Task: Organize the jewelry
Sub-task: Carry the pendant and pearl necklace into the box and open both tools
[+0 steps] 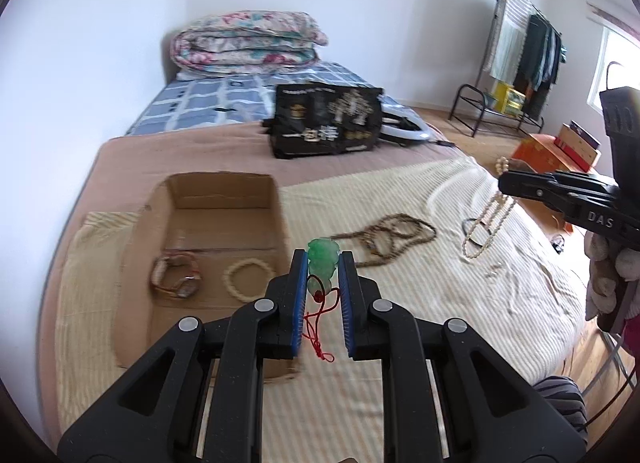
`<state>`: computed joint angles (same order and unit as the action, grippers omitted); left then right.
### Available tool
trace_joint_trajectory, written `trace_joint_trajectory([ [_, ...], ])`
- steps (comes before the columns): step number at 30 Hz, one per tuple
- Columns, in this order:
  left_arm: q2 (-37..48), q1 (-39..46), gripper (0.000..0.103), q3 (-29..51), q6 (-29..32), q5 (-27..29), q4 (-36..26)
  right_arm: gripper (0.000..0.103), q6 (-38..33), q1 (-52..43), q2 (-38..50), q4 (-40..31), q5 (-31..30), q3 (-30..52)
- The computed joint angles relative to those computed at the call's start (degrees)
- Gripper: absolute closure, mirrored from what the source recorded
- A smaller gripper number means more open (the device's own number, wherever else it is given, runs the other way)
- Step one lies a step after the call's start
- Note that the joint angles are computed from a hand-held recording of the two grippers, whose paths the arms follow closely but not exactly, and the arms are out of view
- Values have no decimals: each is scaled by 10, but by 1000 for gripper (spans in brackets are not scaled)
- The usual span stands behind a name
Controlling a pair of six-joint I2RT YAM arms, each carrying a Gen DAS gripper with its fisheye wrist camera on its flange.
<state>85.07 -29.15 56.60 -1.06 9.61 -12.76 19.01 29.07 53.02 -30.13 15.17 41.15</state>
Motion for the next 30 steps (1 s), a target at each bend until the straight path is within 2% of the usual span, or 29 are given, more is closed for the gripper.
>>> trace_joint_trajectory([
  [17,23,121,89,-1,40,39,9,98,1,73,216,116,-19,118],
  [30,68,158,89,-4,48,58,28,98,-1,74,385,174,-58,204],
])
